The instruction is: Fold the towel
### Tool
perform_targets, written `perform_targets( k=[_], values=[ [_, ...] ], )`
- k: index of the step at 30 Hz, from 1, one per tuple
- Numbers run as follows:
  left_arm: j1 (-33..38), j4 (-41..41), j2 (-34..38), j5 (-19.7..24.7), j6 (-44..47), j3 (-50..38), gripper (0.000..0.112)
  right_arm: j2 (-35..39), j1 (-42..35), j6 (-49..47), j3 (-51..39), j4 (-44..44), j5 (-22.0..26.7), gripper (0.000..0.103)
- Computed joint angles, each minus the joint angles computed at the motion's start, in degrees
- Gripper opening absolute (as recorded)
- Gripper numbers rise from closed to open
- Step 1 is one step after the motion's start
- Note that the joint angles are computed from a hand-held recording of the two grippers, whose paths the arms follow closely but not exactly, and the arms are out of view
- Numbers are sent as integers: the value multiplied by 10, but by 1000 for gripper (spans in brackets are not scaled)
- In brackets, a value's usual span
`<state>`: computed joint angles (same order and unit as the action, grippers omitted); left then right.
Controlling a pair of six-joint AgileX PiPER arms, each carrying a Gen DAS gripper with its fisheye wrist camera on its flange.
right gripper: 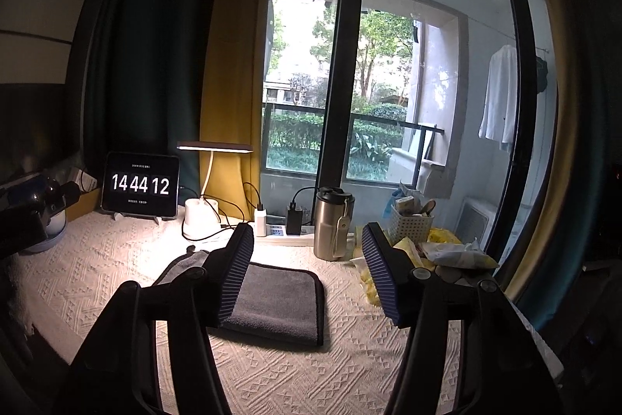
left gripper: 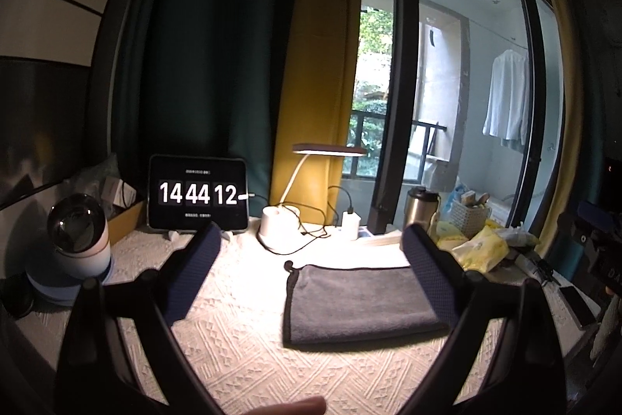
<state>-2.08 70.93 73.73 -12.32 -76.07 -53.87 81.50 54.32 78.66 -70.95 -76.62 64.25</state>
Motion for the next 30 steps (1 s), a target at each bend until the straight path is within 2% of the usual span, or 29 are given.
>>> perform_targets(
  k=[30],
  values=[
    [-13, -13, -1, 9, 16, 6, 95, 0, -14, -5, 1, 11, -12, 61]
  ],
)
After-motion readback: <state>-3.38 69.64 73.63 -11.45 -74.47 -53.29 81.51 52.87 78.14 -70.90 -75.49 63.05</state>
